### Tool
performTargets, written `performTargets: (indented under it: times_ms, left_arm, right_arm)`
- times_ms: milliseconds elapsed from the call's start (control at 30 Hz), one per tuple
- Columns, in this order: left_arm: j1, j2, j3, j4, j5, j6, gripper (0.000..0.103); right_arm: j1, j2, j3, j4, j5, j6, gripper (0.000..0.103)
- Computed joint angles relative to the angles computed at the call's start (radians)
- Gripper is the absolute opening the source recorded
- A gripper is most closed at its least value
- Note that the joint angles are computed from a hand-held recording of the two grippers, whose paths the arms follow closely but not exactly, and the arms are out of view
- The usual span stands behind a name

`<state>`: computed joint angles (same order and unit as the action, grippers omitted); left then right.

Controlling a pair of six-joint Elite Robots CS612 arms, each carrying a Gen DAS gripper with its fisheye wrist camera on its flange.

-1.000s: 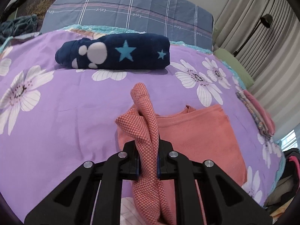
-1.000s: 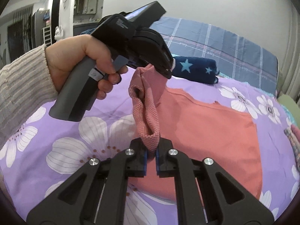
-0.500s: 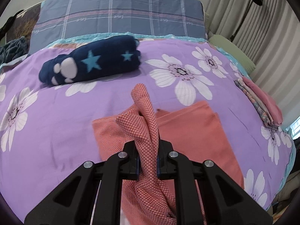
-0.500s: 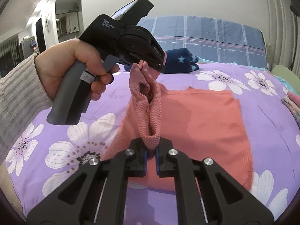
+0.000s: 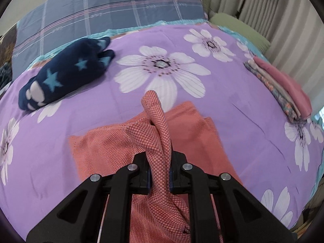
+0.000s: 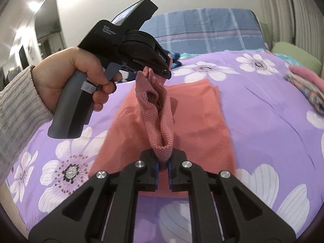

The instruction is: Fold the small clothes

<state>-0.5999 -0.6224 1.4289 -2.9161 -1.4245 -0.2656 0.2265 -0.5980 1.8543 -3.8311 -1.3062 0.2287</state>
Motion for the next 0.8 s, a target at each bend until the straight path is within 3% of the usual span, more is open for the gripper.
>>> performTargets:
  times_ms: [167,567,667,733,800]
  left_arm:
    - [-0.016,0.027,-0.052,0.057,0.01,0.022,0.012]
    - [-0.051,0.077,-0.137,0.159,0.077,0.06,0.012]
    - [-0.056,0.08,-0.133,0.121,0.074,0.056,0.02]
    - [-0.056,0.067,-0.106,0.038,0.04,0.053,0.047]
    - [-0.067,0.047,-0.07,-0.039,0.069,0.076,0.056]
  right_arm:
    - [-0.029,0.013,0.001,0.008,0.026,0.062,0.006]
    - [-0.062,0.031,0.005,0.012,0.057,0.118,0.006]
    - [-0.071,0.039,-0.001,0.034,0.082,0.126,0.007]
    - [-0.077,0.045,-0.004,0.05,0.099,0.128,0.008]
    - [-0.089,0.051,-0.006,0.059,0.138,0.146,0.008]
